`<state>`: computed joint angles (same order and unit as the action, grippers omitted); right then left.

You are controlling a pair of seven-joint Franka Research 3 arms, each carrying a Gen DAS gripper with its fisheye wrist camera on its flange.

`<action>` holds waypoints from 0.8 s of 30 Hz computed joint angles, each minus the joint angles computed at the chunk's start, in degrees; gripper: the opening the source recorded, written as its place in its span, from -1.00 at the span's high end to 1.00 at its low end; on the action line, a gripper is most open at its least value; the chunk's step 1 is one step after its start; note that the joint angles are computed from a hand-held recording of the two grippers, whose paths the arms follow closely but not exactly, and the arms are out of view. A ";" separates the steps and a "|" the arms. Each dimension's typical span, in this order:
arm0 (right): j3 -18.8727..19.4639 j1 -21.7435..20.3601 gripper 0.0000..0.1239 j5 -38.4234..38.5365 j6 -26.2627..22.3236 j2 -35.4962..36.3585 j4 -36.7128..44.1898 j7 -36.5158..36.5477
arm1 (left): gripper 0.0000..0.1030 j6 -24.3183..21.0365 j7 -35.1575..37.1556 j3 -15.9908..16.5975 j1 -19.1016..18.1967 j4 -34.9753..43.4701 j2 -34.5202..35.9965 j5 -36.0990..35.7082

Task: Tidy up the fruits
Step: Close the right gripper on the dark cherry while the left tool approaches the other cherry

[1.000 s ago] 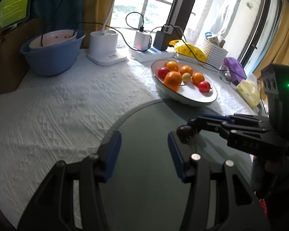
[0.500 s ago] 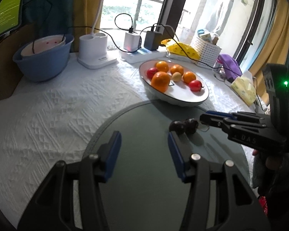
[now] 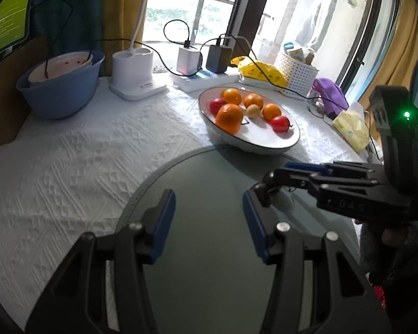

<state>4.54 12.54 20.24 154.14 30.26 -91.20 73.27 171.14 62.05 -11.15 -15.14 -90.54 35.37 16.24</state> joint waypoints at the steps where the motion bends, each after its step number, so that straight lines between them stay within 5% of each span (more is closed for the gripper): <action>1: 0.12 -0.03 0.49 0.09 -0.39 0.27 0.40 -0.03 | -0.01 0.07 -0.01 0.01 0.03 -0.12 -0.05 -0.03; 12: 1.72 -1.84 0.44 3.22 -4.64 2.56 3.93 -0.27 | -0.01 0.14 0.73 -0.78 0.57 -0.08 0.26 -0.71; 15: 3.03 -3.14 0.59 6.02 -5.11 2.21 3.52 -2.59 | -0.01 -0.20 1.32 -1.37 0.77 0.46 0.77 -1.03; 24: 2.38 -3.12 0.59 8.77 0.11 -1.45 -1.90 -4.57 | -0.01 -3.86 7.82 -5.66 1.70 6.12 4.73 -3.64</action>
<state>6.92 9.42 29.01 154.25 28.82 -93.10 68.70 167.28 69.86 -16.81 -13.44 -84.42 40.10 12.60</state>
